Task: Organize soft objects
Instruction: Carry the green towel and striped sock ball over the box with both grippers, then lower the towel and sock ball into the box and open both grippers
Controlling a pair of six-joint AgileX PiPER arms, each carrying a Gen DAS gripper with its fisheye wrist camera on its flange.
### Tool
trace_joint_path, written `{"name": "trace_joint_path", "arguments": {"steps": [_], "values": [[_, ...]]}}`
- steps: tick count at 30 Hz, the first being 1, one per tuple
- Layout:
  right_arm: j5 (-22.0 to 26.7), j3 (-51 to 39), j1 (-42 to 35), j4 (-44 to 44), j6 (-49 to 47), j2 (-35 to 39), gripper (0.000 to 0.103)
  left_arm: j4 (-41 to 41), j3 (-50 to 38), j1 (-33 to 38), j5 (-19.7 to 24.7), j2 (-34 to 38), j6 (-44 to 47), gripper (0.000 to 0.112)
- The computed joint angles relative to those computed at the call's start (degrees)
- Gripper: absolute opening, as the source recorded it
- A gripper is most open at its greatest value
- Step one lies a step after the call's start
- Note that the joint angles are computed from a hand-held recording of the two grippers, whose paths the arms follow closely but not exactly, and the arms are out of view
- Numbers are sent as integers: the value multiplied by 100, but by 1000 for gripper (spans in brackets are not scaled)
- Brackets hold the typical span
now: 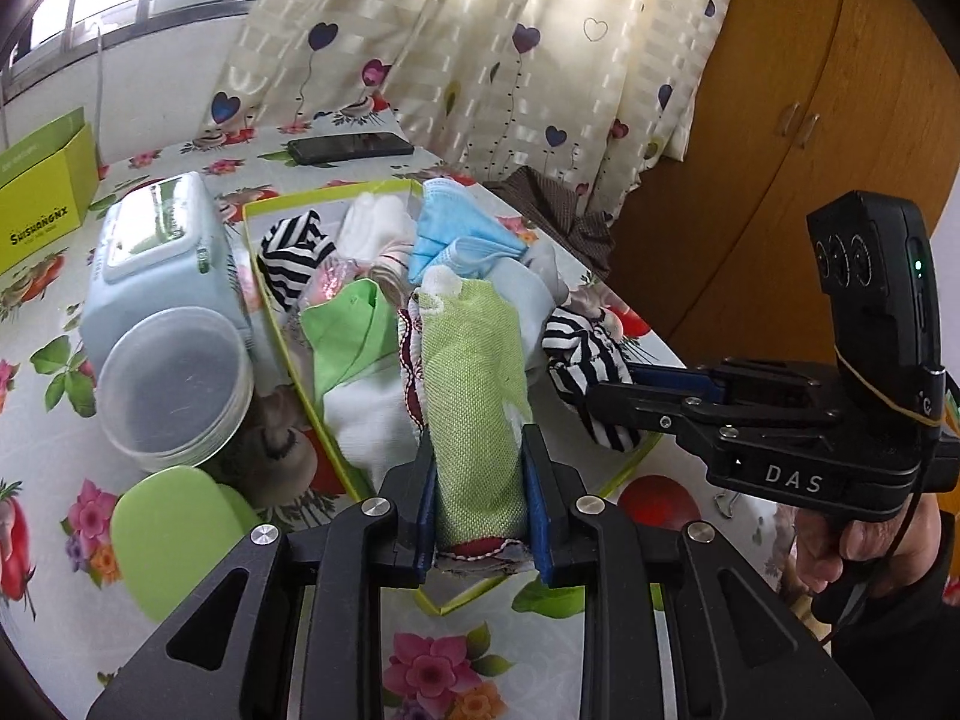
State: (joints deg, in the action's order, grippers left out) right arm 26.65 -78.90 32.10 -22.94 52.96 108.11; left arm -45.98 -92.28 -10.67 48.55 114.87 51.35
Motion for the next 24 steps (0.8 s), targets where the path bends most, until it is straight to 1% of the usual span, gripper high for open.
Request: {"name": "trace_joint_path", "arguments": {"steps": [1, 3, 5, 8, 13, 14, 16, 17, 24], "values": [[-38, 27, -19, 48, -52, -14, 28, 18, -25, -12, 4, 16, -1, 27], [-115, 121, -32, 67, -108, -82, 36, 36, -33, -23, 8, 13, 36, 27], [-178, 206, -32, -3, -47, -158, 41, 60, -61, -26, 44, 18, 63, 29], [-247, 353, -28, -170, 145, -273, 41, 18, -177, 22, 178, 70, 30, 31], [-321, 382, -9, -219, 107, -276, 41, -365, -19, 160, 138, -76, 304, 31], [-313, 367, -6, -235, 100, -255, 40, -411, 3, 174, 120, -93, 351, 31], [-295, 322, -11, -171, 0, -196, 32, -433, 16, 171, 81, -93, 409, 31], [-296, 306, -19, -110, -73, -167, 25, -416, -25, 161, 99, -66, 413, 31], [-398, 403, -86, -54, -88, -176, 24, -473, -214, 28, 333, 138, 749, 31]]}}
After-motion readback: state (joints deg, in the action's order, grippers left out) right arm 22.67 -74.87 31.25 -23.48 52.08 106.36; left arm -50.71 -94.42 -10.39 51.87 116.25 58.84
